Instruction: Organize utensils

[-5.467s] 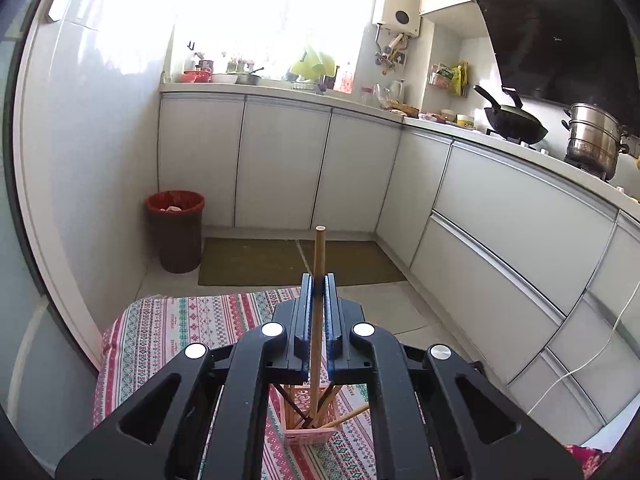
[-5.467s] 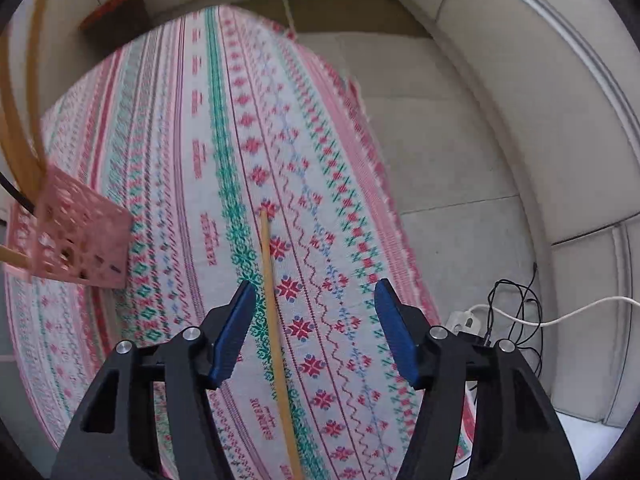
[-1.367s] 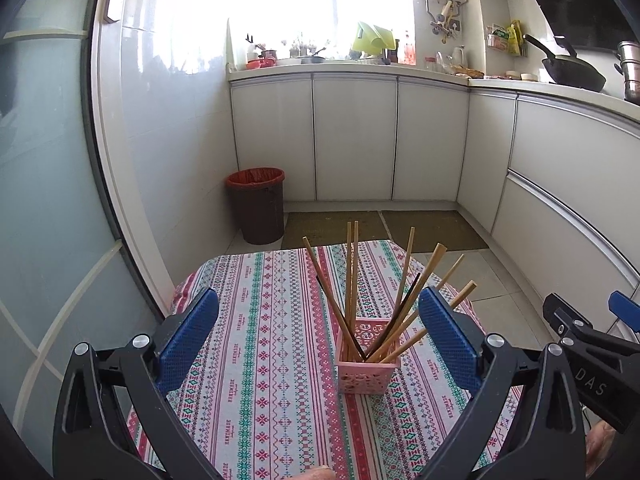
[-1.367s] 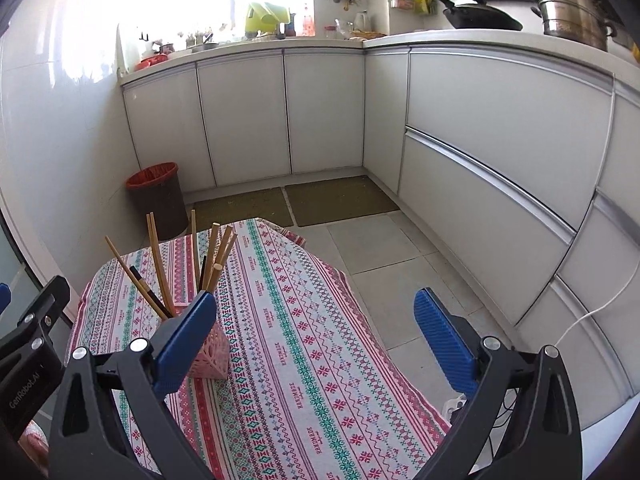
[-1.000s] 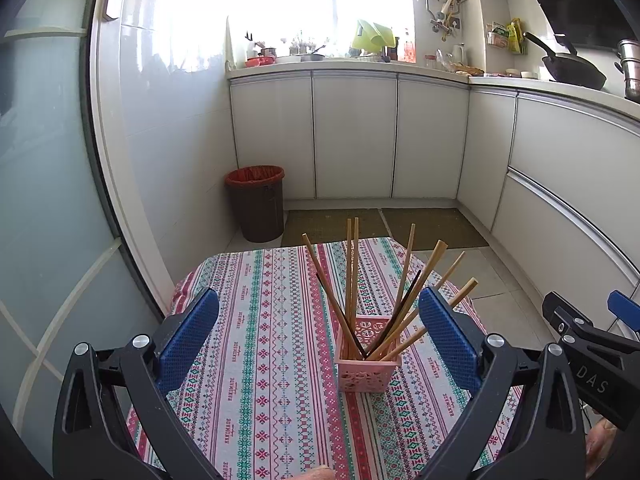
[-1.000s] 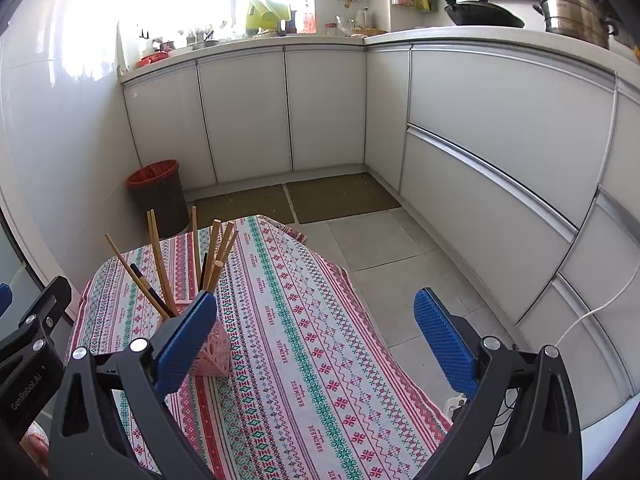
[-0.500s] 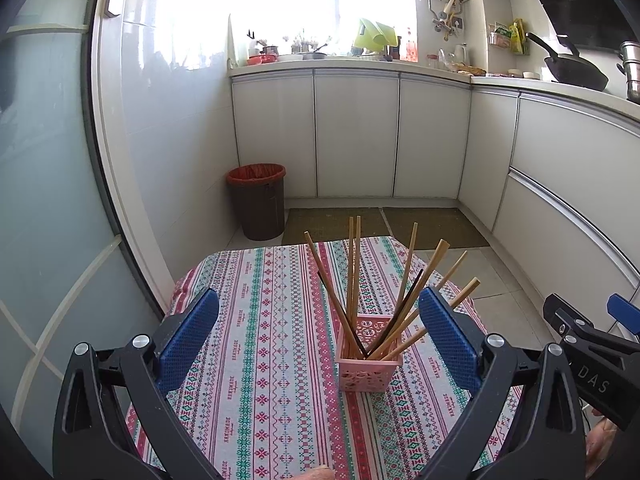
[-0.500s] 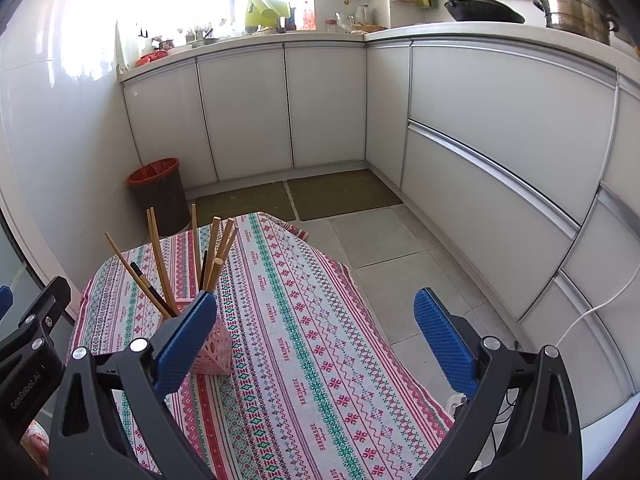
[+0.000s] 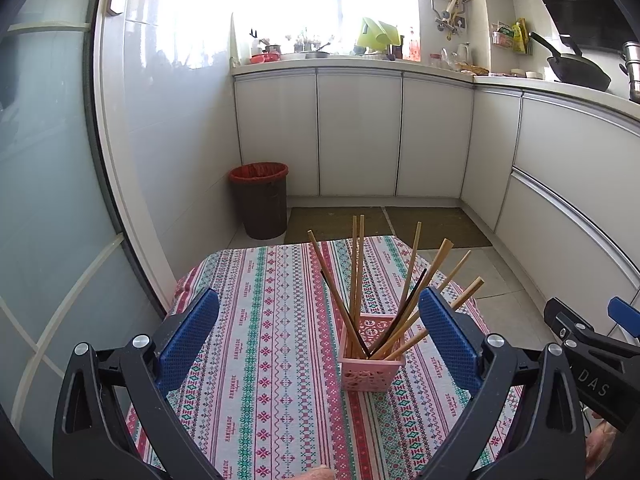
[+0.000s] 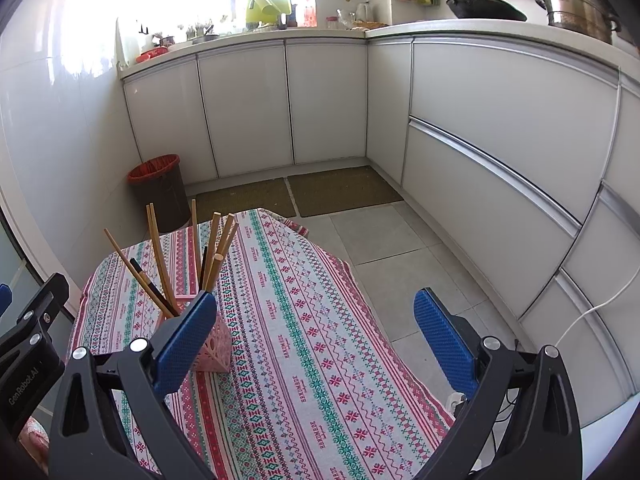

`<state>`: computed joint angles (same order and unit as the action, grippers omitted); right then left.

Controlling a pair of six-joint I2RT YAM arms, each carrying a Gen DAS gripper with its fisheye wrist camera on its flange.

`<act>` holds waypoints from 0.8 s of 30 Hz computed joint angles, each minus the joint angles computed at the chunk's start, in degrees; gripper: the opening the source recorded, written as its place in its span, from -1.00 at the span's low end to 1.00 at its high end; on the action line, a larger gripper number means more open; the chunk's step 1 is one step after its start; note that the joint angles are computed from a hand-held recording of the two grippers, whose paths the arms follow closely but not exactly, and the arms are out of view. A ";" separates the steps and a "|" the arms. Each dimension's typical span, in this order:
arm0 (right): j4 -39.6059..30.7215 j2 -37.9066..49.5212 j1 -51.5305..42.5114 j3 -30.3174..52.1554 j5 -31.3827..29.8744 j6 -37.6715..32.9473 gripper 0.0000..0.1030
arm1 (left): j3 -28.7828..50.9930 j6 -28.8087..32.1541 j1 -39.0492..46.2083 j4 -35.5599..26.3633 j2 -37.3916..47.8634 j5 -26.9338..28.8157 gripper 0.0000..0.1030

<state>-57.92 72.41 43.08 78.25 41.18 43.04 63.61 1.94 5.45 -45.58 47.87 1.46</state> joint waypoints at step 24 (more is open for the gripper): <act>-0.57 0.13 0.11 0.31 -0.54 0.34 0.87 | 0.16 0.38 0.34 -0.37 0.58 0.25 0.86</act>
